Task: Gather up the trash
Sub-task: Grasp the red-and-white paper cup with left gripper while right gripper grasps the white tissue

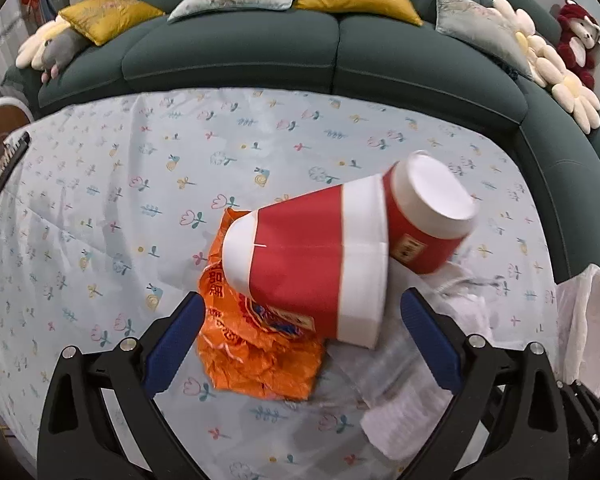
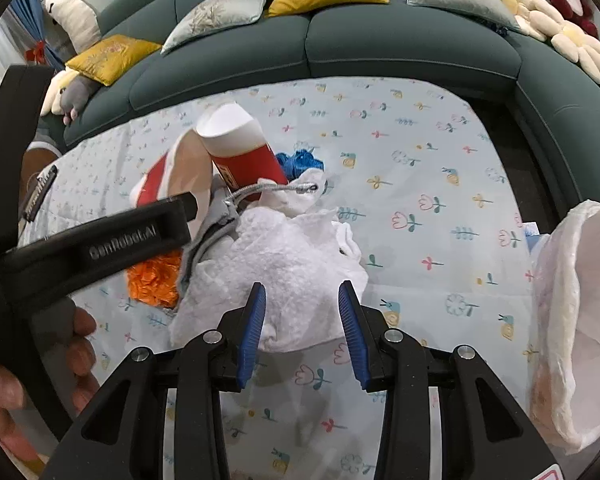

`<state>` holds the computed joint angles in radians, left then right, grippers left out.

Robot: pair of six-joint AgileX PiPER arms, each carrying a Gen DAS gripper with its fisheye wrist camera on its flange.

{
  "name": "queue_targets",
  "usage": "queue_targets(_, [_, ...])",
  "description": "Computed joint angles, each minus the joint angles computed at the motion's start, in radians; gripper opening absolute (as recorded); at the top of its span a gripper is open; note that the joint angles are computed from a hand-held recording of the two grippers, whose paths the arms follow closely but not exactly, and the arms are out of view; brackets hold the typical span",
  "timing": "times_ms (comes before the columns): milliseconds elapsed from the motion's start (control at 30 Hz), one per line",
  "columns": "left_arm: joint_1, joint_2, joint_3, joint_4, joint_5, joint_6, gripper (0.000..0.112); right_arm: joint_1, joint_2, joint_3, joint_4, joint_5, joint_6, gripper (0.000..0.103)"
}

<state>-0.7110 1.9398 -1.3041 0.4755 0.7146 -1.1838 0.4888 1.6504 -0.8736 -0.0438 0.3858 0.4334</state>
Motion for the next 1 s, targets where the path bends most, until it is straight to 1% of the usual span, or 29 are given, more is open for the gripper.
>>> queue_targets(33, [0.005,0.002,0.000,-0.007,-0.005,0.003,0.093,0.000,0.008,-0.002,0.008,-0.004,-0.008,0.037])
queue_targets(100, [0.012,0.006,0.004,-0.013,-0.018,0.003,0.090,0.003,0.024,-0.004,0.000,-0.012,0.001,0.034])
queue_targets(167, [0.019,0.010,0.002,-0.043,-0.032,0.035,0.074,0.005,0.031,-0.004,0.006,-0.016,-0.006,0.021])
queue_targets(233, [0.020,0.007,0.007,-0.061,-0.044,0.052,0.068,0.009,0.029,0.002,-0.009,-0.020,0.011,0.015])
queue_targets(267, [0.016,0.008,0.005,-0.053,-0.043,0.044,0.061,0.010,0.024,0.007,-0.011,-0.023,0.015,0.012])
queue_targets(400, [-0.006,-0.014,0.019,-0.027,-0.034,0.014,0.043,0.004,-0.030,0.040,-0.018,-0.021,0.032,0.010])
queue_targets(467, [-0.022,-0.031,0.029,-0.005,-0.022,-0.011,0.032,-0.006,-0.062,0.054,-0.005,-0.016,0.015,0.009])
queue_targets(633, [-0.056,-0.092,0.074,0.041,-0.004,-0.077,0.012,-0.026,-0.168,0.096,-0.003,0.011,0.003,0.006])
queue_targets(767, [-0.090,-0.148,0.111,0.084,0.016,-0.139,0.003,-0.051,-0.254,0.129,0.027,0.036,-0.030,0.006])
queue_targets(1000, [-0.174,-0.213,0.112,0.134,0.090,-0.214,0.002,-0.109,-0.388,0.163,0.053,0.089,-0.079,0.006])
